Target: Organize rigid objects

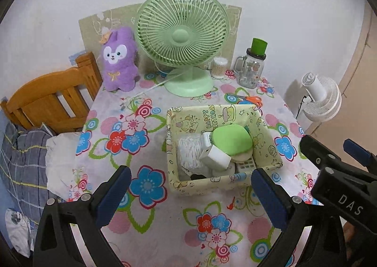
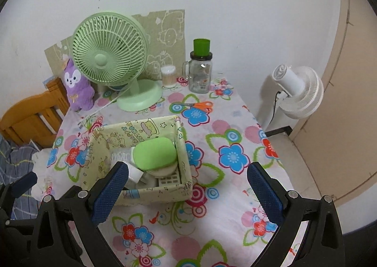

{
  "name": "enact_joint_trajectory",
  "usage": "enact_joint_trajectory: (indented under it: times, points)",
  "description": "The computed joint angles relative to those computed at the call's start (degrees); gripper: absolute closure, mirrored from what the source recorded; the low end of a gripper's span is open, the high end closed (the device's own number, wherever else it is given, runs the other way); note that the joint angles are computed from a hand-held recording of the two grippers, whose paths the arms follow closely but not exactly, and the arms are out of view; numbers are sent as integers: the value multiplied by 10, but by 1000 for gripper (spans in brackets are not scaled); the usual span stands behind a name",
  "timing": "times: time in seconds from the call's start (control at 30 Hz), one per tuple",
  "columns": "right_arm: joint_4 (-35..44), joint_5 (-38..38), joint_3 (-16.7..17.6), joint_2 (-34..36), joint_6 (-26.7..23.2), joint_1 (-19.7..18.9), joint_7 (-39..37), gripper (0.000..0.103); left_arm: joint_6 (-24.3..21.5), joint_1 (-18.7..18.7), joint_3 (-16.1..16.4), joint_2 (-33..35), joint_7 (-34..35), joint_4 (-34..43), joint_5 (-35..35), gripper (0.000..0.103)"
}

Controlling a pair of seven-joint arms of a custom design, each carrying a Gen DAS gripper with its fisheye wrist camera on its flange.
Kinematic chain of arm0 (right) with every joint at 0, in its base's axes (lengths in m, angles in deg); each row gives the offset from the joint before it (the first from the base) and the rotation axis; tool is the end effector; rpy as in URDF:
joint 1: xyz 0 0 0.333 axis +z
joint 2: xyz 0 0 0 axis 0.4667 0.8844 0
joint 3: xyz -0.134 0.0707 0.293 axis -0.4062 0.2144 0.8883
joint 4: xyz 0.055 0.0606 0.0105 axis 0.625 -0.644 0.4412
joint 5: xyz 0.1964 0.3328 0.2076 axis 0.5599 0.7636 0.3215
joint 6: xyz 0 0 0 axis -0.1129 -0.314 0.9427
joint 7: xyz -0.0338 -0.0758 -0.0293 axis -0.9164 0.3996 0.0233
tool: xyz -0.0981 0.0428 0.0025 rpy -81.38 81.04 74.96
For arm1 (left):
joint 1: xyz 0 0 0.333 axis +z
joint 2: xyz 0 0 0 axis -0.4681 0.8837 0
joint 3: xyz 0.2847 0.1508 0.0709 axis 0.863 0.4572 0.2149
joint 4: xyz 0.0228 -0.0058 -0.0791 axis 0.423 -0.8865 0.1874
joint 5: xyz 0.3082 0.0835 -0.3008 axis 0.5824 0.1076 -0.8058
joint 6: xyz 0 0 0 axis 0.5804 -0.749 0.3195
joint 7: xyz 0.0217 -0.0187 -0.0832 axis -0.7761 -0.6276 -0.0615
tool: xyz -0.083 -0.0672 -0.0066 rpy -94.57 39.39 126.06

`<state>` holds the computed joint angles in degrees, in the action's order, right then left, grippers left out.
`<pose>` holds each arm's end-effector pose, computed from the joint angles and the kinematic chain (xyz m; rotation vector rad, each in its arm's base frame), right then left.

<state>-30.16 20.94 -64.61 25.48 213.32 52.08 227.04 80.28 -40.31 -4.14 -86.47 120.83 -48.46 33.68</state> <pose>0.5365 0.3472 0.5820 -1.7227 1.8774 -0.7267 0.5283 -0.2870 0.5810 -1.8245 1.8753 -0.6976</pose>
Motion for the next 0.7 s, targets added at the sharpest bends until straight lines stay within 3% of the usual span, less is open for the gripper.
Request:
enact_joint_trajectory:
  times: [0.17, 0.3, 0.47, 0.7]
  points:
    - [-28, 1, 0, -34, 29, -7, -2, 1, 1, 2, -6, -26, -16, -10, 12, 0]
    - [-43, 27, 2, -55, 49, -18, -37, 1, -29, 13, -20, -47, -72, -4, 55, 0]
    - [-58, 38, 8, -84, 70, -33, -58, 1, -36, 9, -20, -65, -59, 4, 41, 0]
    - [-50, 37, 21, -104, 47, -48, -83, 1, -44, 10, -28, -74, -62, 15, 46, 0]
